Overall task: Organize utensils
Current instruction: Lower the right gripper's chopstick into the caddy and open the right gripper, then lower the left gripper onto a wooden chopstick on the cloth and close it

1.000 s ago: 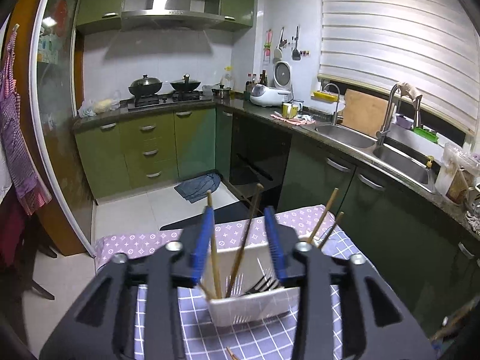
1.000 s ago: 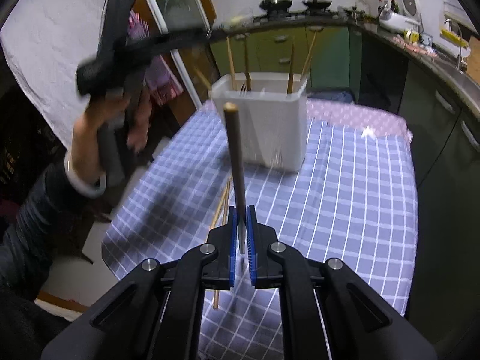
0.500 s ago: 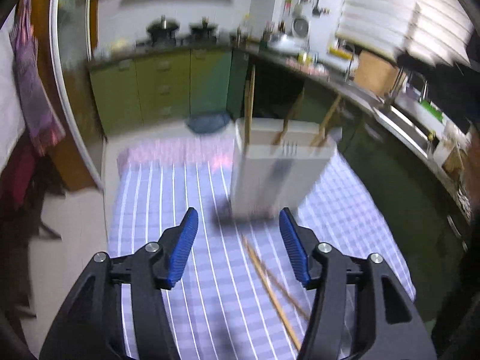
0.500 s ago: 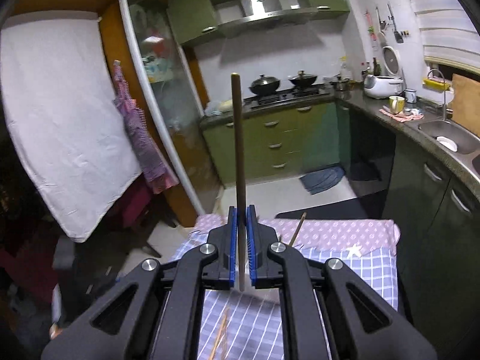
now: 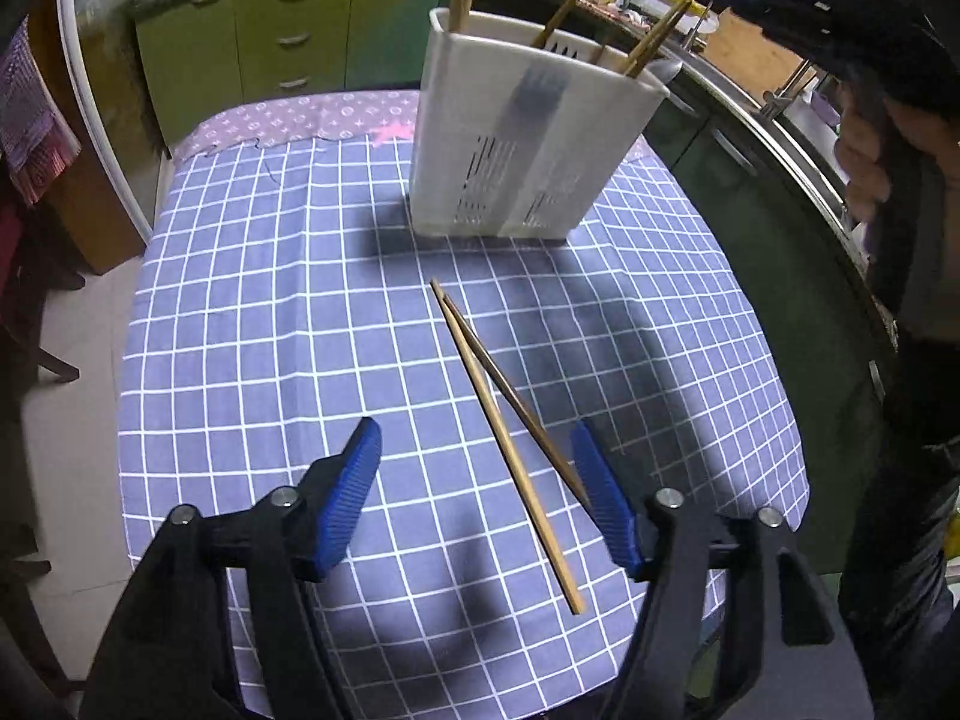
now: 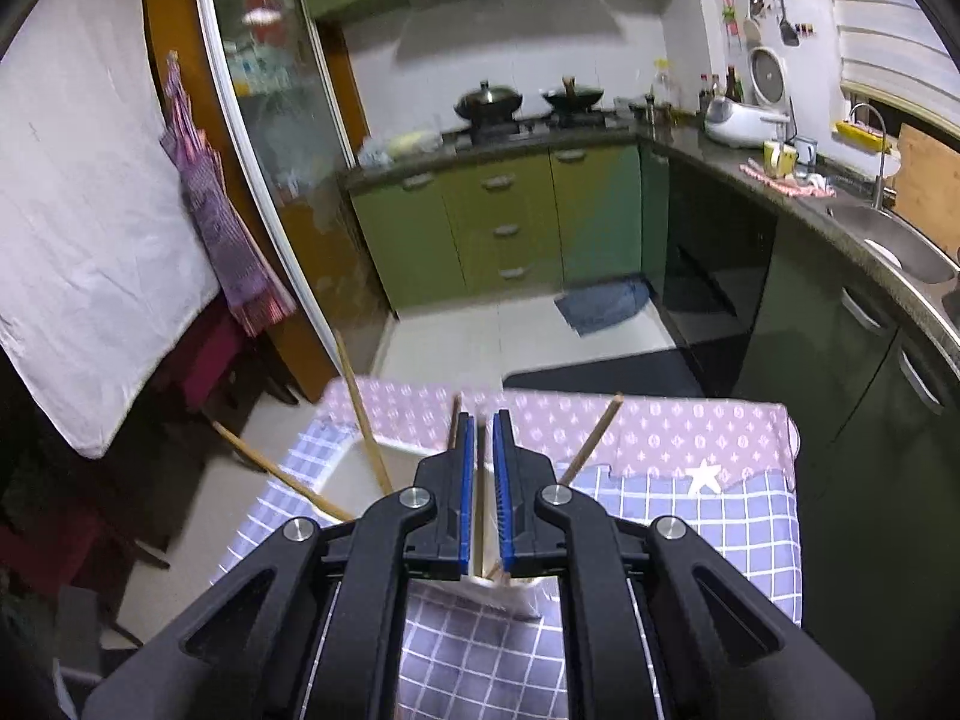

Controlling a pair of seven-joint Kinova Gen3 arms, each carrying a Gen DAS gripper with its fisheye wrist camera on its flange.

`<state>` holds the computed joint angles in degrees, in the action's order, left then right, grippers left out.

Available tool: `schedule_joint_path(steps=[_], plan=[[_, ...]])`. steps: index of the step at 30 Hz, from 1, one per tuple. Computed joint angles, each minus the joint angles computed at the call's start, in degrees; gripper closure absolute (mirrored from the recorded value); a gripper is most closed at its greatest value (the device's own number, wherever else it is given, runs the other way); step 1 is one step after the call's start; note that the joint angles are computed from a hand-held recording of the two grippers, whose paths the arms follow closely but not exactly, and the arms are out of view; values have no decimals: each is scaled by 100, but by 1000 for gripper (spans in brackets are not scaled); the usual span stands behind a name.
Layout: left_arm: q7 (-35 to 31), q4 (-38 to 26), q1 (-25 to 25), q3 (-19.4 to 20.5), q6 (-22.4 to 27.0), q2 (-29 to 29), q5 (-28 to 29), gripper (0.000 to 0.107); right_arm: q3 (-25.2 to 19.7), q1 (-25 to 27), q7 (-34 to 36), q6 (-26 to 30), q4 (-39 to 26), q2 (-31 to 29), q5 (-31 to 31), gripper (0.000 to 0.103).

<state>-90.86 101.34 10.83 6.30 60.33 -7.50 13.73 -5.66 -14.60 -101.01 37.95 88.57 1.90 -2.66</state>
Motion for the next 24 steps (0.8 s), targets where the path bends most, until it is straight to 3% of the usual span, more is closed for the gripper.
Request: schedule_joint_path(steps=[4, 8, 14, 19, 24], plan=[[8, -233, 3, -12, 250, 216, 60, 41, -6, 11, 108, -167, 204, -86, -68, 94], [74, -441, -57, -26, 532, 533, 141, 41, -9, -15, 406, -444, 728, -794, -327, 90], [399, -794, 12, 84, 909, 1150, 34, 41, 239, -155, 1075, 362, 1399, -1520, -873, 86], [837, -1143, 249, 164, 1121, 1674, -313, 42, 192, 6, 1096, 564, 2218, -1522, -858, 86], [1195, -1438, 411, 167, 1309, 1980, -521, 53, 320, 78, 1228, 368, 2819, -1501, -1044, 86]])
